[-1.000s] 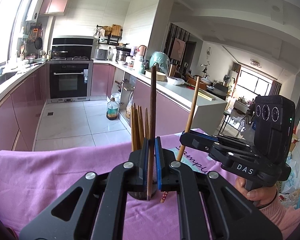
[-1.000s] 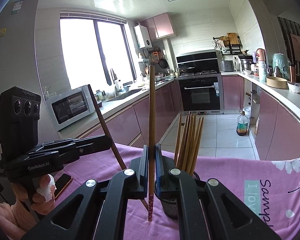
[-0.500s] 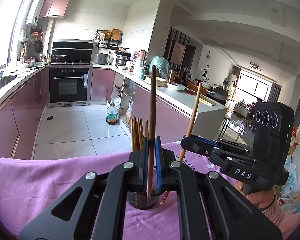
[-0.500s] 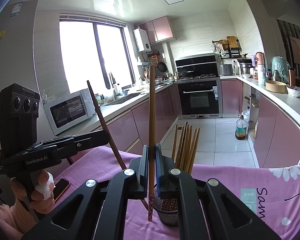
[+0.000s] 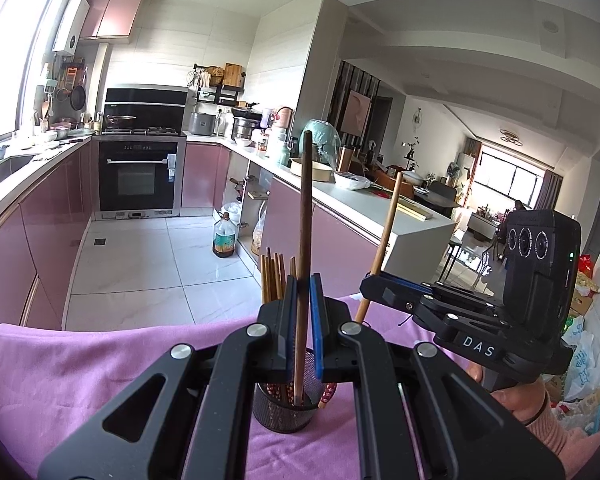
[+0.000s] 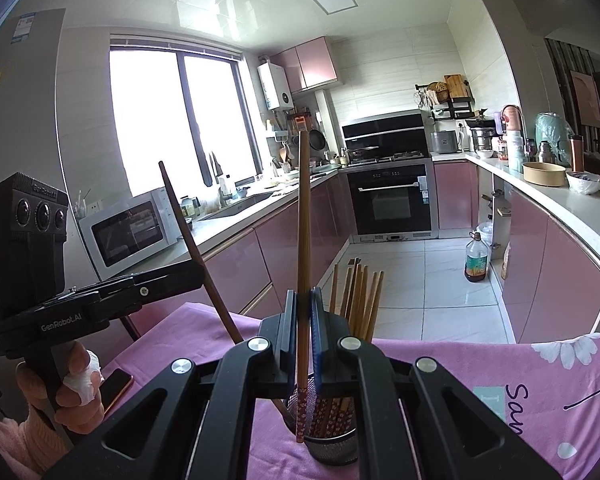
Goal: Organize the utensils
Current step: 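Lower both held chopsticks into the mesh cup among the others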
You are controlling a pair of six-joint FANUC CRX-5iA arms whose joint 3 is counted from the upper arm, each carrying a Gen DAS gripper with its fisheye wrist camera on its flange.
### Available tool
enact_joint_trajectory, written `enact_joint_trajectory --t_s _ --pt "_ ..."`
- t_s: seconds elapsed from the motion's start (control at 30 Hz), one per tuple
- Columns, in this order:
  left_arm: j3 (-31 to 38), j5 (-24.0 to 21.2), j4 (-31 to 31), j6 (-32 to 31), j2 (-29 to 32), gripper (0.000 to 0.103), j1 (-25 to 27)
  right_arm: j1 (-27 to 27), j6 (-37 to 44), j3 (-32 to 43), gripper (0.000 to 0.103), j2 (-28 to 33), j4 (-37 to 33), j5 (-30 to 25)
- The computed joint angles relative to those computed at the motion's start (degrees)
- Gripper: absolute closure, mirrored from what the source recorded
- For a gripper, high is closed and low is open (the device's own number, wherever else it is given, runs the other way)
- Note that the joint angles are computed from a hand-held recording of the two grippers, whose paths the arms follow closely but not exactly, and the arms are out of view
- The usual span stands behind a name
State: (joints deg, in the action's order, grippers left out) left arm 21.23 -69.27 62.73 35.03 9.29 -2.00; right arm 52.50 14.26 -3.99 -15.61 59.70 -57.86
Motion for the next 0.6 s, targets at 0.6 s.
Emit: enact_joint_trajectory --t_s 0.6 --pt "3.0 -0.1 -2.1 2.9 1.7 0.096 -1.0 -1.0 -1.3 1.3 0.098 1.7 -0.6 -0.7"
